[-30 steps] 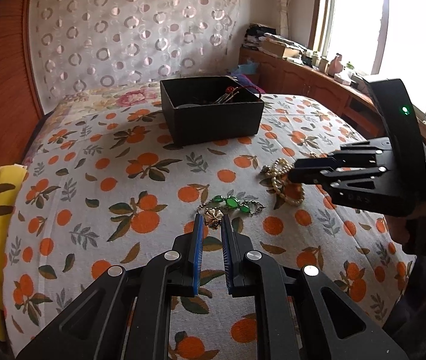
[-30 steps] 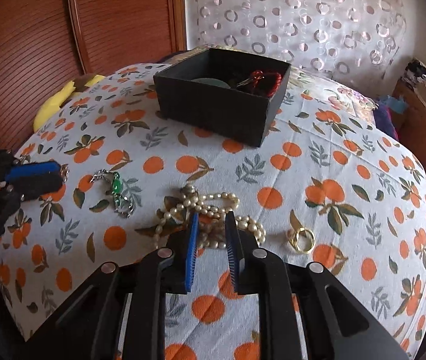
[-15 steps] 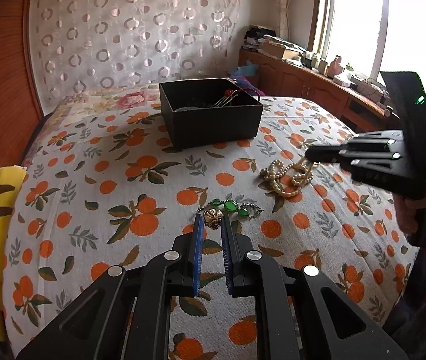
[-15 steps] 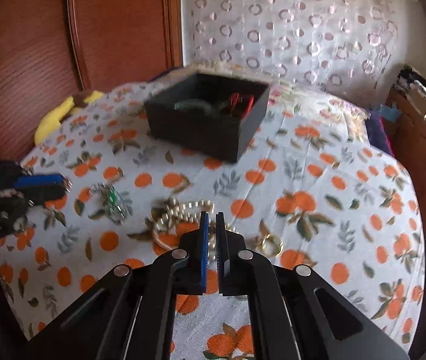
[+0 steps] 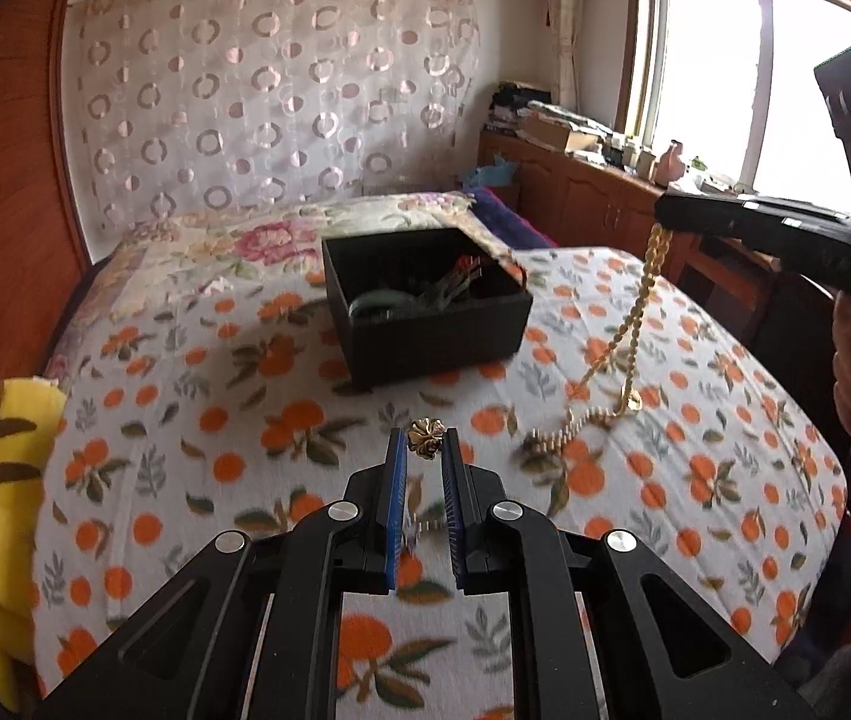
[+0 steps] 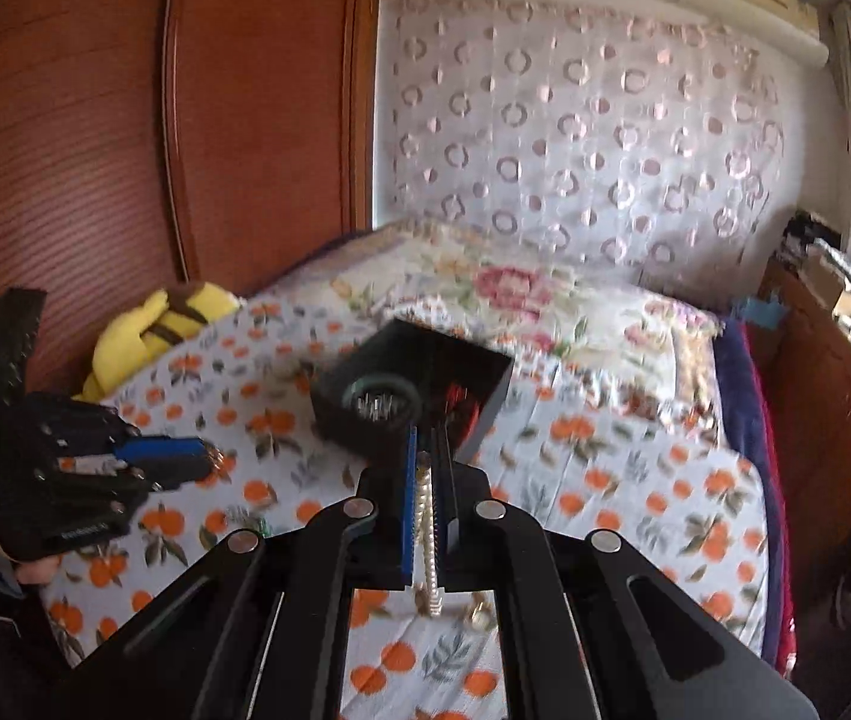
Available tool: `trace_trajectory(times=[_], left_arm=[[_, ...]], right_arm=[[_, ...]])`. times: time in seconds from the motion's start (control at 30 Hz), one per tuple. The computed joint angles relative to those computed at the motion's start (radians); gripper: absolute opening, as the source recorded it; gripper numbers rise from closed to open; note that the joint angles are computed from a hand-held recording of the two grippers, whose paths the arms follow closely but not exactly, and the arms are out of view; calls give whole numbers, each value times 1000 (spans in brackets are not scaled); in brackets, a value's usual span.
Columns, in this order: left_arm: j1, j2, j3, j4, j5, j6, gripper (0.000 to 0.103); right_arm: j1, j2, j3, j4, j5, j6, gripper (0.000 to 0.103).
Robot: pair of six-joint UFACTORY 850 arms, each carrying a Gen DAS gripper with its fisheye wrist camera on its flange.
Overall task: Organize jewelry
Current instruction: 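Carry the green-stone brooch and pearl strand into the black box while both tools open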
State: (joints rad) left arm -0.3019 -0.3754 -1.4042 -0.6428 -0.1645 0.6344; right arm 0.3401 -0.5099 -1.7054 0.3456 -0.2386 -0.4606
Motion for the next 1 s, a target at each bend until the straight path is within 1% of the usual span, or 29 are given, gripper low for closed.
trace_trajectory(times=[0.17, 0.43, 0.5, 0.67, 0.83, 0.87, 0.93, 1.0], left_arm=[[1, -20, -50, -1, 3, -6, 11], [8, -67, -139, 42, -12, -60, 11], [12, -80, -160, 40, -18, -58, 11], [21, -136, -242, 93, -45, -108, 11], [28, -195, -326, 114, -85, -134, 11], [28, -202, -337, 121, -89, -142, 11], [30, -228, -373, 141, -106, -162, 11], [31, -246, -398, 158, -116, -180, 11]], right_arm=[[-2, -8, -62, -20, -3, 5, 5], [-15, -40, -168, 61, -27, -72, 5], [-17, -53, -202, 75, -32, -91, 5], [-25, -118, -330, 61, -60, -78, 5], [-32, -227, -526, 13, -128, -29, 5], [-35, -261, -587, 14, -151, -29, 5], [-36, -306, -665, 15, -186, -29, 5], [-35, -378, -783, -8, -237, -10, 5]])
